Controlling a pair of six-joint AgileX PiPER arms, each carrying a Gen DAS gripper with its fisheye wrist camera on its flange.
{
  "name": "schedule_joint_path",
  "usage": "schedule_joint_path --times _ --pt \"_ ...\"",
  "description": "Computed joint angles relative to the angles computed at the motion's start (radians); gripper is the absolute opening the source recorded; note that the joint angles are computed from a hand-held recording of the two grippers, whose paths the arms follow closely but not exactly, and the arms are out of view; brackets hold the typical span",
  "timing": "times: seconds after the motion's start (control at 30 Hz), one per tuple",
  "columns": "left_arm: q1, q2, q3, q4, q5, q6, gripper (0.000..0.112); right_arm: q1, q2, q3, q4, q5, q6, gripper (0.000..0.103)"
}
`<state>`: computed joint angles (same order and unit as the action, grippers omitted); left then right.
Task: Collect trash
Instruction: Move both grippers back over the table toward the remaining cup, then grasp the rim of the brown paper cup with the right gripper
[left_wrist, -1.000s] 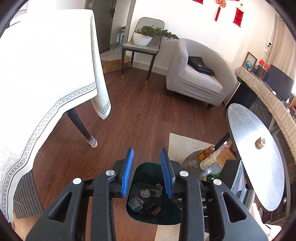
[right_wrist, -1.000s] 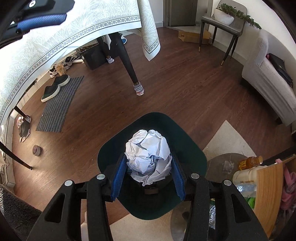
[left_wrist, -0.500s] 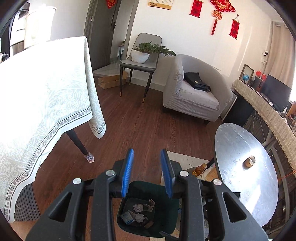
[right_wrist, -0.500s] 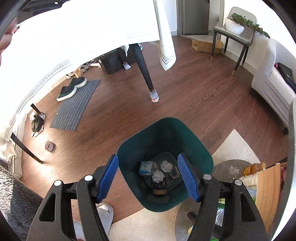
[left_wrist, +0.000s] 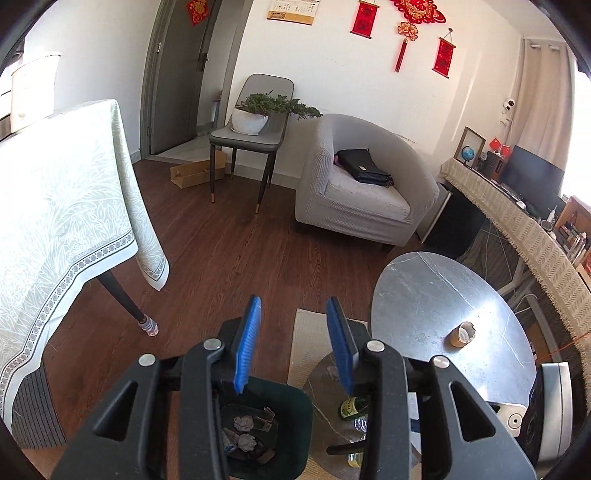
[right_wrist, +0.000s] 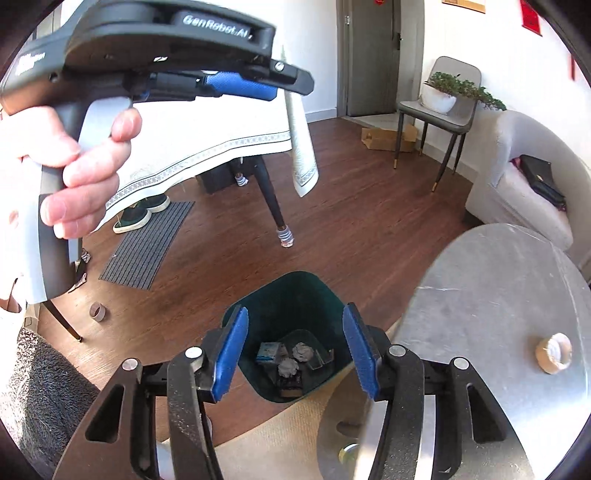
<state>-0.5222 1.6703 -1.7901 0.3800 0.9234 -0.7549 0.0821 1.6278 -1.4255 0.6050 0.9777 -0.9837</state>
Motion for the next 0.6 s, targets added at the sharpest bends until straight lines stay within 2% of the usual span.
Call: schedule_joint_path --times 0.23,0.37,0.6 --pt "-0.079 0.165 -0.179 -0.032 0.050 0.065 0.044 -0.233 0.050 -0.103 0.011 0.066 -0.073 0.052" --pt "-0.108 0.249 -0.266 -0.049 0.072 0.092 0.046 -0.334 0.102 -0.183 0.007 0.090 -0.103 0.047" --pt "-0.138 0.375 -0.433 -0.099 0.116 0.109 0.046 -0.356 0.236 -0.348 -0.103 0.075 -0.188 0.036"
